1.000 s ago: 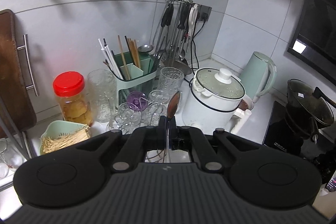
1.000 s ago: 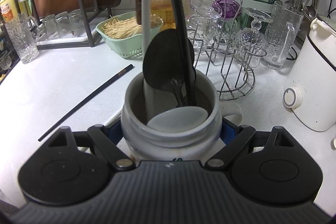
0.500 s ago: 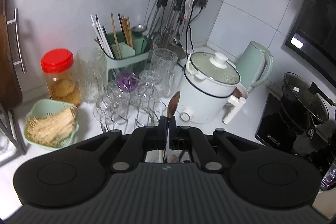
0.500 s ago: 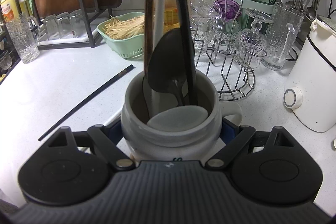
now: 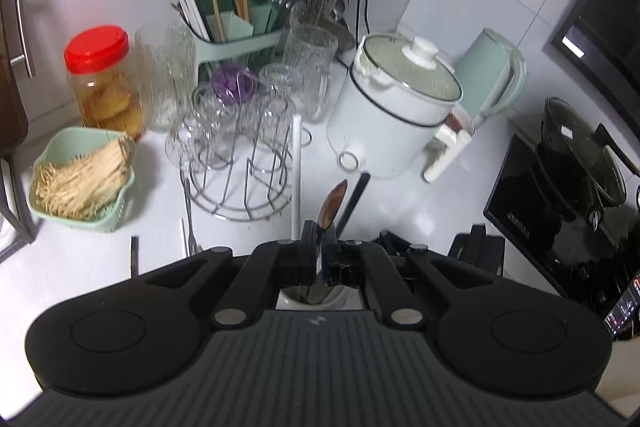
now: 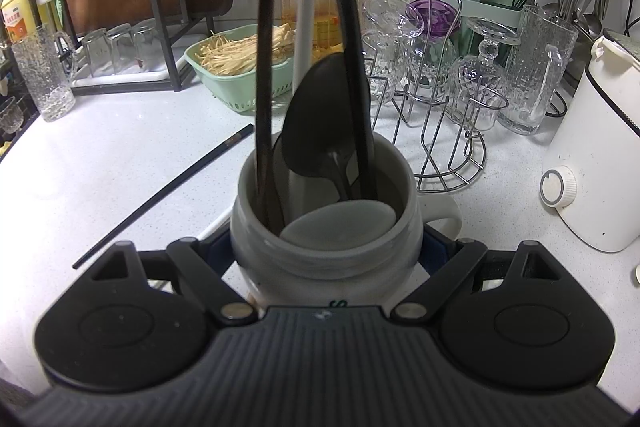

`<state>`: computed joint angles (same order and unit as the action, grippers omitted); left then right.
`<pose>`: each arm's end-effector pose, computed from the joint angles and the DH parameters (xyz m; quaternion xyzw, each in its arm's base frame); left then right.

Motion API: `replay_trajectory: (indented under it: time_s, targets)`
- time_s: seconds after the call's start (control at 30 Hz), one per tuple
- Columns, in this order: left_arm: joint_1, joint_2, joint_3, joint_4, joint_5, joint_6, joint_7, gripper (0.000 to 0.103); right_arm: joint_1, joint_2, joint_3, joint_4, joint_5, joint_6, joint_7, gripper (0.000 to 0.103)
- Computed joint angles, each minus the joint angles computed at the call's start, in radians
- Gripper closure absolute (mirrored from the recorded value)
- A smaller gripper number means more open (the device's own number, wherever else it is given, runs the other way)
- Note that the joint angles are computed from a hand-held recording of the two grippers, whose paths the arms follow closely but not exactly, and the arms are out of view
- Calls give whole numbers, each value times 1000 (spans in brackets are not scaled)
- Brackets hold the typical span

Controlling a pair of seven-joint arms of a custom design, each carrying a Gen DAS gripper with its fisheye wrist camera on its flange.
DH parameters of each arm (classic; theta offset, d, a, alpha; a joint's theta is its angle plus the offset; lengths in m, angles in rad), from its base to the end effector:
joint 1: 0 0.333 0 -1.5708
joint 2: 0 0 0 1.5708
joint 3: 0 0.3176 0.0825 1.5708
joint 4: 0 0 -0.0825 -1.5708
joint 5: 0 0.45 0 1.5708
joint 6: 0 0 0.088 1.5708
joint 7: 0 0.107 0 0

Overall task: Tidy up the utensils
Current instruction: 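Carry the brass spoon over the mug and lower it inside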

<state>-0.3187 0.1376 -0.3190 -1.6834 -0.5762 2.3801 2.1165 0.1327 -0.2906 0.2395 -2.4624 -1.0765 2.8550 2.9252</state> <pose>0.5759 -0.4185 0.5673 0.3231 -0.8690 0.3744 0.0173 0.4731 0.2366 0.4160 -0.6359 0.6448 -0.3064 0.2933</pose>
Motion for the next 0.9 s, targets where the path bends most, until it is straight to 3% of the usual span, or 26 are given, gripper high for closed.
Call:
replay_trajectory:
  time_s: [0.43, 0.9]
  targets:
    - [-12, 63, 5, 92, 140, -153, -135, 101, 1, 1, -1, 1, -1, -1, 0, 11]
    - [-10, 98, -2, 122, 172, -197, -191, 101, 0, 3, -1, 4, -8, 3, -2, 11]
